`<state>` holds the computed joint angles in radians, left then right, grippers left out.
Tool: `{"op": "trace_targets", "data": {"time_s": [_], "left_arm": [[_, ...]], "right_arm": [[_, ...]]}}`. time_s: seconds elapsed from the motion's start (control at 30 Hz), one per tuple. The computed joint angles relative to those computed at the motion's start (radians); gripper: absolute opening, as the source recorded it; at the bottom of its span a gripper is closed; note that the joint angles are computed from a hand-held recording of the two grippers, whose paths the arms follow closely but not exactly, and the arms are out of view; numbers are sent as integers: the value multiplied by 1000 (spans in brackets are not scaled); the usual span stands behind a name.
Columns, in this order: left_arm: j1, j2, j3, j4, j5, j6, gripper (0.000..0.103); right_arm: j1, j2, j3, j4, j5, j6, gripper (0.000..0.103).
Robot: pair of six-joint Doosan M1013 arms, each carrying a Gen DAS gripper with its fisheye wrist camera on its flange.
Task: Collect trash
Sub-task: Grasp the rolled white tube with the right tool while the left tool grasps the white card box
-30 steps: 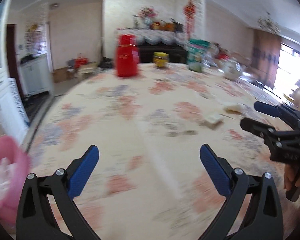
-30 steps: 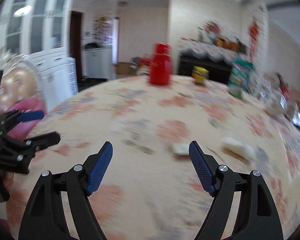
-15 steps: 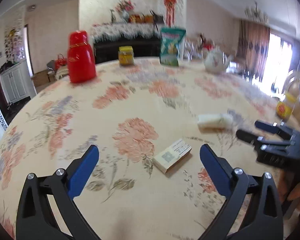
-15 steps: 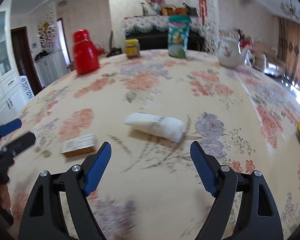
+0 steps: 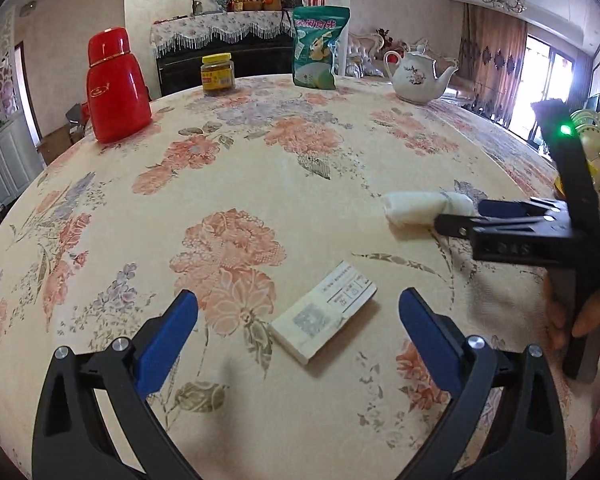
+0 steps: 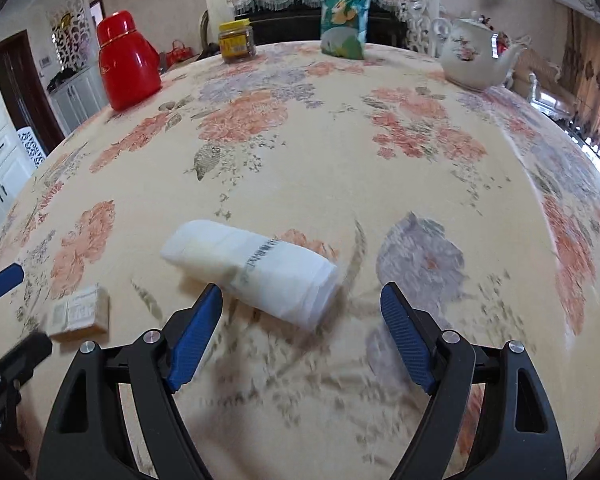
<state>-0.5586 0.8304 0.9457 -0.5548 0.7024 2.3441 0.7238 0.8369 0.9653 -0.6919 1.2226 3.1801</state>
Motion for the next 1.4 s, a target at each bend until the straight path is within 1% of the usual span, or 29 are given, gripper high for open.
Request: {"op": "trace_targets", "data": {"time_s": [0.13, 0.23, 0.3, 0.33, 0.37, 0.47, 0.6, 0.63, 0.67, 0.73, 0.8, 0.9, 1.07, 1.1, 1.13, 1.17, 1.2, 1.27, 1.3, 1.33, 1.4], "left_arm": [[1, 3, -5, -4, 6, -2, 97], [1, 0, -1, -13, 2, 7, 97], [2, -2, 2, -21, 2, 15, 97], [2, -2, 3, -26, 3, 19, 97], [3, -3, 4, -31, 7, 25, 97], [4, -7, 9, -39, 10, 31, 97], [5, -11, 14, -50, 9, 39, 97], [4, -13, 15, -50, 12, 44, 96], [3, -13, 15, -44, 18, 46, 92], [-2, -14, 16, -13, 26, 38, 88], [-5, -13, 16, 5, 36, 31, 87], [-11, -3, -4, 57, 71, -9, 86], [-21, 23, -48, 131, 101, -86, 83], [-22, 28, -57, 140, 108, -95, 81], [-24, 33, -65, 151, 114, -104, 76], [-26, 40, -74, 163, 125, -112, 73], [-27, 53, -97, 179, 161, -125, 64], [-28, 46, -83, 176, 141, -116, 49], [-30, 40, -71, 181, 128, -110, 37], [-31, 32, -56, 184, 115, -102, 32], [-32, 13, -23, 170, 98, -66, 32]], "right_arm": [[-19, 21, -38, 35, -1, -76, 77], [-27, 28, -51, 44, -18, -106, 77], [-28, 36, -66, 45, -19, -132, 66], [-25, 43, -80, 38, -5, -151, 47], [-21, 47, -88, 30, -1, -162, 30], [-6, 42, -81, 18, -13, -140, 26], [27, 36, -70, -11, 8, -51, 25], [37, 37, -73, -17, 25, -30, 25], [47, 38, -76, -22, 42, -11, 25], [68, 40, -82, -30, 75, 45, 25], [90, 37, -81, -43, 95, 116, 25], [118, 57, -124, -55, 164, 158, 25], [144, 75, -158, -80, 177, 200, 25], [147, 81, -168, -86, 188, 203, 25], [150, 82, -167, -91, 188, 212, 25], [152, 79, -158, -99, 177, 231, 25], [153, 78, -152, -102, 170, 239, 25], [154, 76, -145, -102, 159, 245, 25], [155, 71, -134, -111, 144, 254, 25], [157, 70, -132, -121, 142, 255, 25], [160, 72, -137, -128, 152, 236, 25]]}}
